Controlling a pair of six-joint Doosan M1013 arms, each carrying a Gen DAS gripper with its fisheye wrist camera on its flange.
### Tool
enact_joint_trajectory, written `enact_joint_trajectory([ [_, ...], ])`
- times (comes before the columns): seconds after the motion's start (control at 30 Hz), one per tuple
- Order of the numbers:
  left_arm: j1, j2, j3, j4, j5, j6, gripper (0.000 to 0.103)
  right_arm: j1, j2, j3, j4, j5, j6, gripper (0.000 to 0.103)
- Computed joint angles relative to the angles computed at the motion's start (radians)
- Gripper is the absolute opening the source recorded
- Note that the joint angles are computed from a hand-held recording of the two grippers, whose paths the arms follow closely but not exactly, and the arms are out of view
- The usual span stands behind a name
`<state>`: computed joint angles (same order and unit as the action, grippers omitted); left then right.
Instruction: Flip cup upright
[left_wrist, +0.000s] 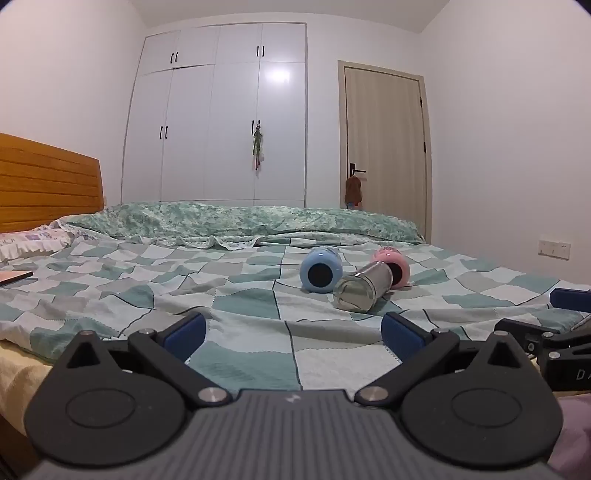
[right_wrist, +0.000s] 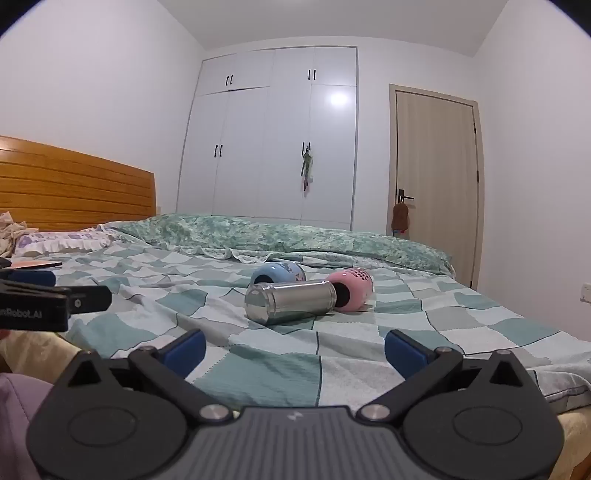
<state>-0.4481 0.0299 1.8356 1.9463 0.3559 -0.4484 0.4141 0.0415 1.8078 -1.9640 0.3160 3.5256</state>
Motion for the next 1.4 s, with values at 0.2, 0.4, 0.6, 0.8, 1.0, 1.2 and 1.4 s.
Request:
enact_joint_trajectory([
  [0.2,-0.002,0.011,-0.009,-0.004,-0.008,0.015,0.103,0.0,0.0,0.004,-0.039,0.006,0.036,0.103],
  [0.4,0.013,0.019,-0.016,0.039,-0.032,-0.04,0.103,0.0,0.0,0.004,-0.039,0.006,0.036,0.103],
  [0.6,0.015,0.01,-0.005,0.076,-0.034,-0.082,0.103,0.0,-0.001,0.006,-0.044,0.008,0.04,0.103],
  [0.8,0.016,0.009,-0.004,0.085,-0.034,-0.093,0.103,0.0,-0.001,0.006,-0.049,0.009,0.044,0.103],
  [1.0,0.016,0.01,-0.004,0.087,-0.034,-0.096,0.103,-0.005,0.002,0.003,-0.058,0.006,0.052,0.103],
  [1.2,0.017,0.011,-0.004,0.09,-0.034,-0.099,0.103,-0.002,0.0,0.006,-0.057,0.009,0.051,0.103],
  [1.4,0.018,0.009,-0.002,0.095,-0.036,-0.106,0.103,-0.001,0.0,0.006,-0.057,0.011,0.051,0.103],
])
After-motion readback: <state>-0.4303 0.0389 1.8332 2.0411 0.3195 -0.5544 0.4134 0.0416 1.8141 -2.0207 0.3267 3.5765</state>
